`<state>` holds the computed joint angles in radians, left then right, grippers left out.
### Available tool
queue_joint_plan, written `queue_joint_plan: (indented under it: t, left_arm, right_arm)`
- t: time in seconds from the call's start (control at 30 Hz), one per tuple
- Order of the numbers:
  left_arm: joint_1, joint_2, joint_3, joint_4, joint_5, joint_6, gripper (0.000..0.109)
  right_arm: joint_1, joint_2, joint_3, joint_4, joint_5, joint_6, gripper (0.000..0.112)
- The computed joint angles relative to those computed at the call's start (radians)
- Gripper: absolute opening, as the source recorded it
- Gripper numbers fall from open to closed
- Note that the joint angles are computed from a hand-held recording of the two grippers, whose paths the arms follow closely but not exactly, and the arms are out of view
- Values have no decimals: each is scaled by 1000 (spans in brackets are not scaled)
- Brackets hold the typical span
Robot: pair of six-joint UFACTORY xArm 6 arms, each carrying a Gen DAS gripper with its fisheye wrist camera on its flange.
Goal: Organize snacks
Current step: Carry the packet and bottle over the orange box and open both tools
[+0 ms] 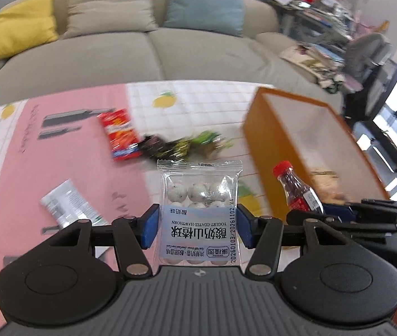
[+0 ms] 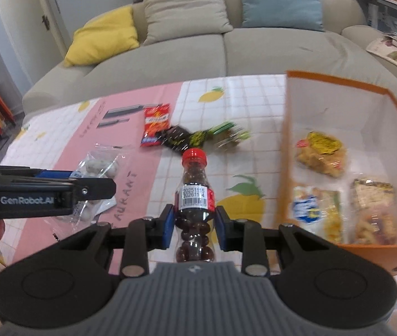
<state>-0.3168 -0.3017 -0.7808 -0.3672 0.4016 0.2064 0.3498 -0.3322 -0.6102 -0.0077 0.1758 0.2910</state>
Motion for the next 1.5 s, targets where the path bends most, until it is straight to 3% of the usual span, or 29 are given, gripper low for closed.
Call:
queue_joint_plan:
  t: [0.27, 0.5, 0.73, 0.83, 0.93, 1.1, 1.4, 1.5]
  left_arm:
    - [-105, 120, -192, -95, 72, 112, 64]
    - [-149, 286, -410, -178, 194, 230, 64]
    - [-196, 459, -604, -98, 287, 366, 64]
    - [-213, 555, -708, -40, 334, 387, 64]
    - [-230, 646, -807, 45, 371, 370, 64]
    - [-254, 769, -935, 144, 416, 440, 65]
    - [-288, 856, -1004, 308, 417, 550, 67]
    - [-282, 886, -1042, 331, 457, 567, 69]
  right_arm:
    - [-148, -136, 16, 178, 88, -204, 29]
    - [-296, -111, -65, 302, 189, -386, 29]
    - [-414, 26, -199, 355, 345, -540, 29]
    - [-441, 102, -261, 343, 394, -576, 29]
    - [-464, 183, -329, 416, 461, -624, 29]
    - [-492, 285, -405, 474, 486, -600, 29]
    - [-504, 407, -509, 474, 584, -561, 29]
    - [-506, 443, -545, 501, 616, -571, 30]
